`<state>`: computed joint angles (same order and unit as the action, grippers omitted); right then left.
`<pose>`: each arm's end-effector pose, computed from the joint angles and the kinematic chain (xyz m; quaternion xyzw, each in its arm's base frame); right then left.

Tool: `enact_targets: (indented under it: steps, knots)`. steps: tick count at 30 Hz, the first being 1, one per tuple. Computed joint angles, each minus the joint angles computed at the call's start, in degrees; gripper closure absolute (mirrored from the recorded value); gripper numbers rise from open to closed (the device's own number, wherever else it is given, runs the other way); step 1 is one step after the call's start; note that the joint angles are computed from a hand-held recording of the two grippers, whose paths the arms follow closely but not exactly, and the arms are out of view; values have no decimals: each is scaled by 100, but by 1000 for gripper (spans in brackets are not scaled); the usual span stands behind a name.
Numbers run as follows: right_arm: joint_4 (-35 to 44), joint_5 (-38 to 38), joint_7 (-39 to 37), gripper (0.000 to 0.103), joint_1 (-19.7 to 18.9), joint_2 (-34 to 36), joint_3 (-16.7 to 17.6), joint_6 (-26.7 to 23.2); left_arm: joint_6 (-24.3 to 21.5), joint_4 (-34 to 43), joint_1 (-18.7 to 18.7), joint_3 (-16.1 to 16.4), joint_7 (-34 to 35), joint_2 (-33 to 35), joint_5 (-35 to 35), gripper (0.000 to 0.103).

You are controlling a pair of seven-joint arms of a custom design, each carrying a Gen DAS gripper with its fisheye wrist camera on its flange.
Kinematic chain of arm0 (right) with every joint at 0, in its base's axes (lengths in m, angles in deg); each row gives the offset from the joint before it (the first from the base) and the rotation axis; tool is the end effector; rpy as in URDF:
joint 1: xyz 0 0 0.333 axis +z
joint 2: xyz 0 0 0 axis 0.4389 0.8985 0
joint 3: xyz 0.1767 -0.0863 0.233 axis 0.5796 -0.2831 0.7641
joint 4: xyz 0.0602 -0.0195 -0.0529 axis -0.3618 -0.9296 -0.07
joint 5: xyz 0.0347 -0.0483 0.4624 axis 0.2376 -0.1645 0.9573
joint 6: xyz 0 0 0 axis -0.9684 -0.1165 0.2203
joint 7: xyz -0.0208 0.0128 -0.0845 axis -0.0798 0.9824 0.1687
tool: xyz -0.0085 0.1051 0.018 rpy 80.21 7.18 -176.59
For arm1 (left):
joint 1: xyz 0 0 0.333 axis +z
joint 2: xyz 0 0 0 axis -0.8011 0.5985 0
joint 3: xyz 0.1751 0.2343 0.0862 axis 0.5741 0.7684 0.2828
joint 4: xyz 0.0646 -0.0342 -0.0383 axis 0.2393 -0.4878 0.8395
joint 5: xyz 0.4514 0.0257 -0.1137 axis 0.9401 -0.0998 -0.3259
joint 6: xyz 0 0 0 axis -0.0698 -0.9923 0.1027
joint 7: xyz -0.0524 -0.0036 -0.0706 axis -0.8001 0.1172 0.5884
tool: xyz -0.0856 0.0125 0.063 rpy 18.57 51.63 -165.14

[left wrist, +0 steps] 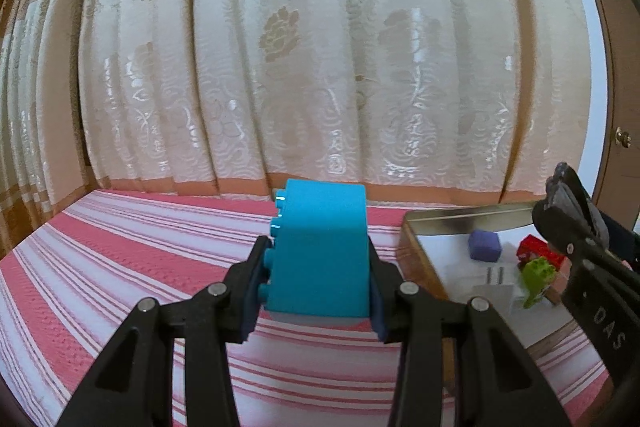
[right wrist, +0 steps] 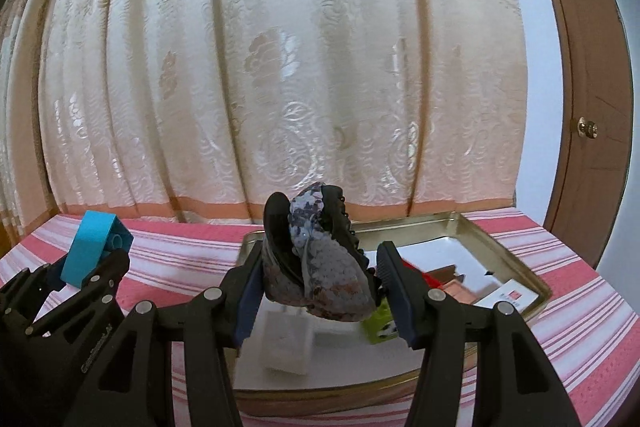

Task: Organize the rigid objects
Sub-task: 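Carry the teal block and grey cloth item over the gold tray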

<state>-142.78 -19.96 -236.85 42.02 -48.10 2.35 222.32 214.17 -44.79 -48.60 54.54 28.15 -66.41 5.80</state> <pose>0.5744 0.2467 0.5055 -0.4292 0.6858 -0.4960 0.3153 0.6476 -0.1211 0.4758 -0.4868 0.6650 -0.4611 0.3291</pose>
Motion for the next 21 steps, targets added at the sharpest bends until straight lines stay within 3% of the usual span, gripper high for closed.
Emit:
enact_targets:
  steps: [6, 13, 21]
  knots:
    - [-222, -33, 126, 45, -131, -240, -49, 6, 120, -233, -275, 84, 775, -81, -802, 61]
    - [-442, -23, 226, 45, -319, -480, -29, -59, 192, -322, -430, 64, 1265, -118, -1281, 61]
    - [-653, 41, 277, 45, -556, -721, -35, -112, 241, -100, -342, -88, 553, -57, -617, 61]
